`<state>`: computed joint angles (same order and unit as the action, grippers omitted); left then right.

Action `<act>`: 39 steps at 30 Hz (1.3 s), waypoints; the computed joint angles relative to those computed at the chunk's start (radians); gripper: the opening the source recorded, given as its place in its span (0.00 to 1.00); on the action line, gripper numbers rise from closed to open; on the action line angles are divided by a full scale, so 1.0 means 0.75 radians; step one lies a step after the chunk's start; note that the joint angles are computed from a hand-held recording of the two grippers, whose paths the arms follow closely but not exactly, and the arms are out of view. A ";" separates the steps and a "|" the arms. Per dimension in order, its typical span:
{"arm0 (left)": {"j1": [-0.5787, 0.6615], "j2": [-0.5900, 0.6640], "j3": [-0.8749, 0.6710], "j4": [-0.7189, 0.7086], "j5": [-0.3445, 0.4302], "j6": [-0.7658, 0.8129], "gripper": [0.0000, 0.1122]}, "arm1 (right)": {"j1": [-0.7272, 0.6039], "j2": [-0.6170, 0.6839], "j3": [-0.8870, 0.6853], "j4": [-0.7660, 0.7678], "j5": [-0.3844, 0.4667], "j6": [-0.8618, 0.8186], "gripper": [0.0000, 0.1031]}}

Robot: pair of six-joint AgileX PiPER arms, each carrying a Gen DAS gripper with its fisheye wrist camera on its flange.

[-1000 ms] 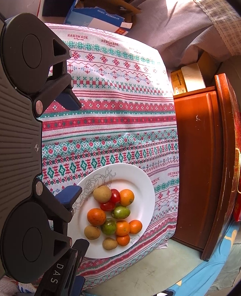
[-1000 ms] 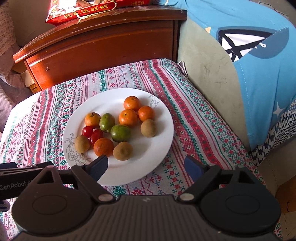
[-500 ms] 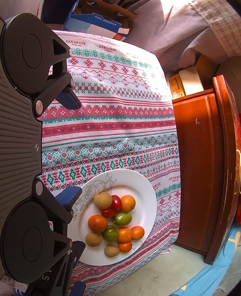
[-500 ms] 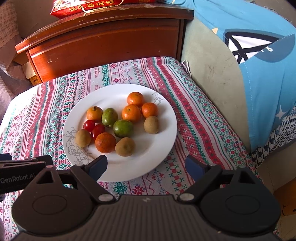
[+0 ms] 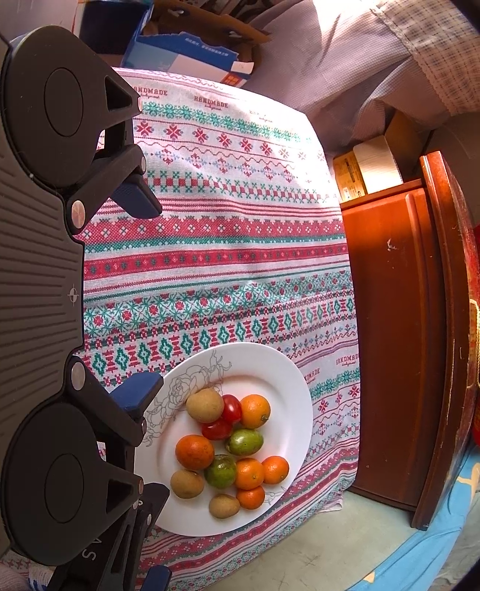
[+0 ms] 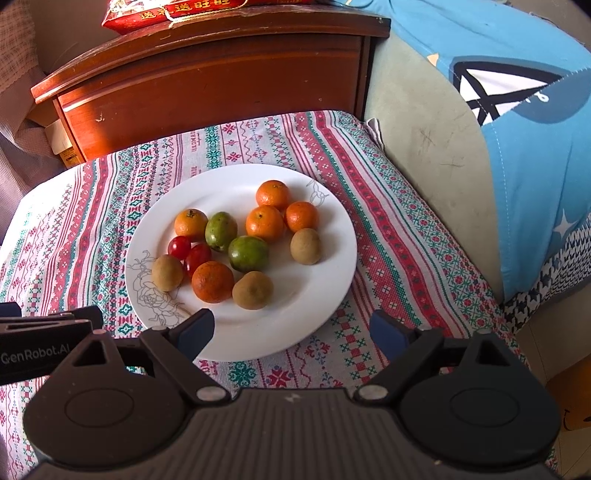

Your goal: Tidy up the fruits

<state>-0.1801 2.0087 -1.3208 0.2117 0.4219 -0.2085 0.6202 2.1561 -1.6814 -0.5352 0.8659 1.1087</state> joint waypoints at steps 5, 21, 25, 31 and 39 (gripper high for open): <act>0.002 0.001 -0.001 0.016 0.006 -0.010 0.82 | -0.003 0.002 -0.004 0.008 0.000 -0.016 0.88; 0.039 -0.049 0.055 -0.003 -0.011 0.026 0.82 | 0.046 0.018 -0.067 0.007 0.062 -0.045 0.88; 0.056 -0.080 0.088 0.007 -0.022 0.027 0.82 | 0.071 0.032 -0.096 0.006 0.083 -0.063 0.88; 0.097 -0.123 0.140 0.001 -0.036 0.058 0.82 | 0.114 0.055 -0.135 0.019 0.111 -0.095 0.88; 0.171 -0.171 0.210 -0.065 -0.061 0.158 0.82 | 0.164 0.073 -0.145 0.036 0.083 -0.123 0.88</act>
<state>-0.0522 1.8805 -1.1630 0.1626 0.3762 -0.0898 0.7430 2.2108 -1.7903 -0.5084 0.9281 1.0162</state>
